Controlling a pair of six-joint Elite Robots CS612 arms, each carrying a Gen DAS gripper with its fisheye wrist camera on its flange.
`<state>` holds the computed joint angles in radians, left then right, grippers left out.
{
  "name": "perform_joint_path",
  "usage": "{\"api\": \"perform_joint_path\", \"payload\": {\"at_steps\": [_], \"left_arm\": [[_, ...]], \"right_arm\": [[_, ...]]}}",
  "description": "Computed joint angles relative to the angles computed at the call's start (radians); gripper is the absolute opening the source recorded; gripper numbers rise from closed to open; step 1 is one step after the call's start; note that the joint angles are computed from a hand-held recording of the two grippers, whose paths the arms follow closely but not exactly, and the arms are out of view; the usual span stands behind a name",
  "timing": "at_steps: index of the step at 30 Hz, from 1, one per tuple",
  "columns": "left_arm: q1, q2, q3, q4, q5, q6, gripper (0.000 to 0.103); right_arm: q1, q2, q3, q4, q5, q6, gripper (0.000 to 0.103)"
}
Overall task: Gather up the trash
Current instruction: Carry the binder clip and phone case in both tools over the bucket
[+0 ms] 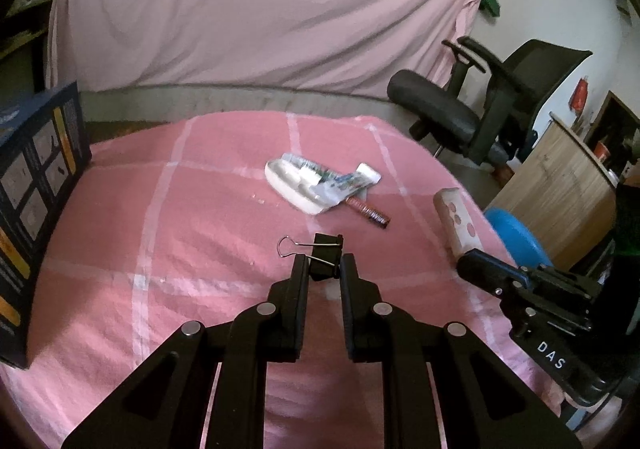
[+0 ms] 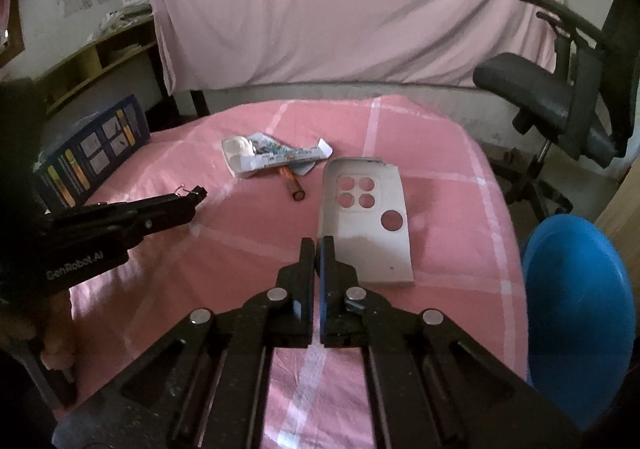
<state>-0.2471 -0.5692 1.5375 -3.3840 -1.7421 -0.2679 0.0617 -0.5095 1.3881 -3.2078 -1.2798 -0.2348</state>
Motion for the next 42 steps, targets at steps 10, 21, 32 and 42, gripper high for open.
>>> {"api": "perform_joint_path", "payload": {"at_steps": [10, 21, 32, 42], "left_arm": [[-0.022, 0.010, 0.046, -0.313, 0.084, -0.016, 0.012], [-0.062, 0.023, 0.074, -0.640, 0.139, -0.016, 0.012], [-0.115, 0.019, 0.060, -0.731, 0.153, 0.105, 0.012], [-0.173, 0.023, -0.005, -0.590, 0.015, 0.117, 0.012]], "right_arm": [[0.002, 0.017, 0.044, -0.380, -0.061, 0.062, 0.026], [-0.007, 0.043, 0.049, -0.719, -0.108, 0.132, 0.026], [-0.053, 0.027, 0.087, -0.862, -0.158, 0.236, 0.026], [-0.119, -0.001, 0.152, -0.857, -0.147, 0.335, 0.026]]}}
